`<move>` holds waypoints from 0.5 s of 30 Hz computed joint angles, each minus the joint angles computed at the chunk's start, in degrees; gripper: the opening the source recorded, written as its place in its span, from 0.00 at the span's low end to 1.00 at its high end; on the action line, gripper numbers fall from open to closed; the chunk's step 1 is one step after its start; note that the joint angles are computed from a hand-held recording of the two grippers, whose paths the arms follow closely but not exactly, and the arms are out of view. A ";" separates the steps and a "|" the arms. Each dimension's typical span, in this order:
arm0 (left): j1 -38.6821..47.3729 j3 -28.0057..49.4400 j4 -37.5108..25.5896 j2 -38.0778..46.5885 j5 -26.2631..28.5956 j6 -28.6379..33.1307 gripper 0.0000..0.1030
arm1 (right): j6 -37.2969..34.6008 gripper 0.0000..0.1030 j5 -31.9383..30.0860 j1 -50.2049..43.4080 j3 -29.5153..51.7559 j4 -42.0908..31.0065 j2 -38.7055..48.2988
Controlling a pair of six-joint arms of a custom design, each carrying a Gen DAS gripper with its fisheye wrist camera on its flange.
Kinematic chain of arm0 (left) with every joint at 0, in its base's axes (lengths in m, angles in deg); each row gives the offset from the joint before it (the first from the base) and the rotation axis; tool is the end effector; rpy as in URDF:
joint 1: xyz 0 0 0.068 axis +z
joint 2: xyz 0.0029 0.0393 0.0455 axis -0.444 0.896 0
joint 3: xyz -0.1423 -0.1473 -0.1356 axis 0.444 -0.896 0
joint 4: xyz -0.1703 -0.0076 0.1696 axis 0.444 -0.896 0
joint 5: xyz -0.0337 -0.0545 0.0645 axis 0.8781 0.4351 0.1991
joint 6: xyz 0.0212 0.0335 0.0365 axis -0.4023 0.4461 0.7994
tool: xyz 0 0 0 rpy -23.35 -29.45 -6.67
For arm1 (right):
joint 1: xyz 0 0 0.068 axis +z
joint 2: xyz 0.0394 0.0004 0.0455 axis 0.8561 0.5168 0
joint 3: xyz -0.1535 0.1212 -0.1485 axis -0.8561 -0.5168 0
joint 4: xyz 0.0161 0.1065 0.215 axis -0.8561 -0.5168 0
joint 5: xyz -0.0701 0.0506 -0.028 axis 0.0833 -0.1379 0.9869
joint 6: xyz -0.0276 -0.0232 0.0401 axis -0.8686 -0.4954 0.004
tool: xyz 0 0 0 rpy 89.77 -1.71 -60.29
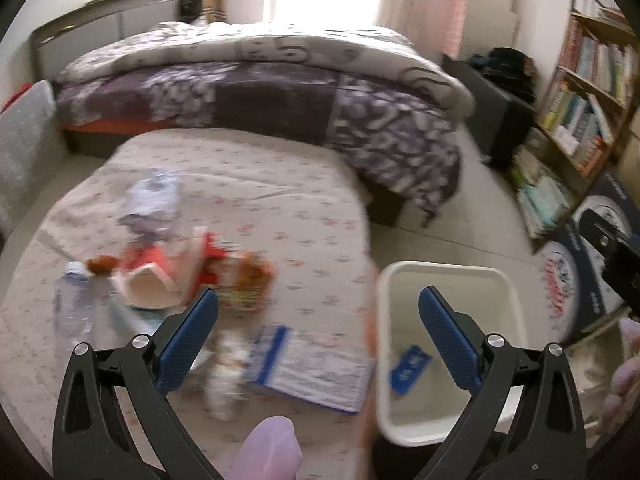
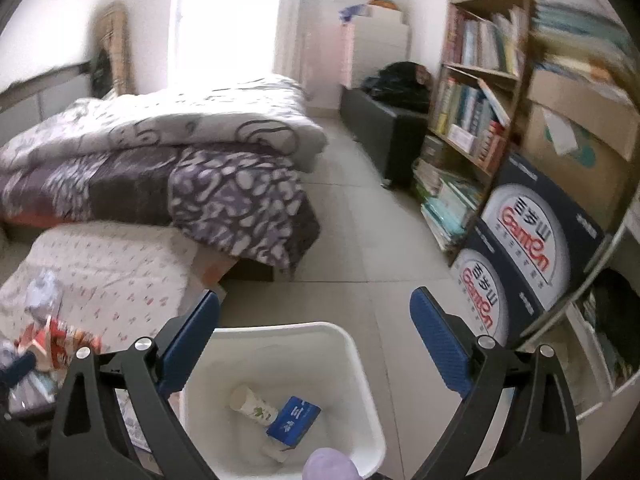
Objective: Collect trash
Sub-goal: 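Move both tools back over the trash pile on the mat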
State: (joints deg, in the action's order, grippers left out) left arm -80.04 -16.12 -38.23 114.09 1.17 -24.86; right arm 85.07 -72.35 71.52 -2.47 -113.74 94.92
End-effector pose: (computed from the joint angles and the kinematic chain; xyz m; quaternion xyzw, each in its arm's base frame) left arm 0.1617 -0.1861 0.2594 -0.1138 0.9315 -0.0037 0.3454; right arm 0.1915 0.0329 0.2930 0.0074 0.9006 -0.0589 0.4305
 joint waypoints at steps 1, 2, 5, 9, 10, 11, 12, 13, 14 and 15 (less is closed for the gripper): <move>0.86 -1.11 -0.94 -1.41 0.27 -0.49 0.93 | 0.36 0.91 0.62 1.38 0.04 -0.12 0.30; 1.87 -2.54 -1.70 -3.20 0.75 -0.90 0.93 | 1.12 0.91 1.89 4.04 0.08 -0.33 0.95; 4.31 -5.89 -4.46 -7.79 1.12 -1.88 0.93 | 2.45 0.91 4.69 9.52 0.08 -0.76 2.44; 8.63 -9.46 -8.58 -13.65 1.98 -1.79 0.93 | 3.56 0.91 7.06 16.88 0.41 -1.48 6.20; 11.25 -10.74 -9.77 -15.76 3.00 -0.86 0.93 | 3.43 0.91 7.38 18.72 0.47 -1.59 7.67; 12.81 -11.48 -10.50 -17.03 3.65 -0.34 0.93 | 3.27 0.91 7.56 19.89 0.39 -1.49 8.58; 14.92 -12.44 -11.14 -18.72 4.54 0.64 0.93 | 2.83 0.91 7.48 21.47 0.22 -1.22 9.76; 17.83 -13.48 -11.77 -20.83 5.74 2.14 0.93 | 2.06 0.91 7.18 22.75 0.17 -1.14 10.87; 21.31 -14.29 -12.52 -22.99 7.19 3.96 0.93 | 0.57 0.91 6.93 24.84 0.11 -0.98 12.91; 24.26 -14.76 -13.27 -24.66 8.41 5.47 0.93 | -0.40 0.91 6.70 26.35 -0.11 -0.73 14.18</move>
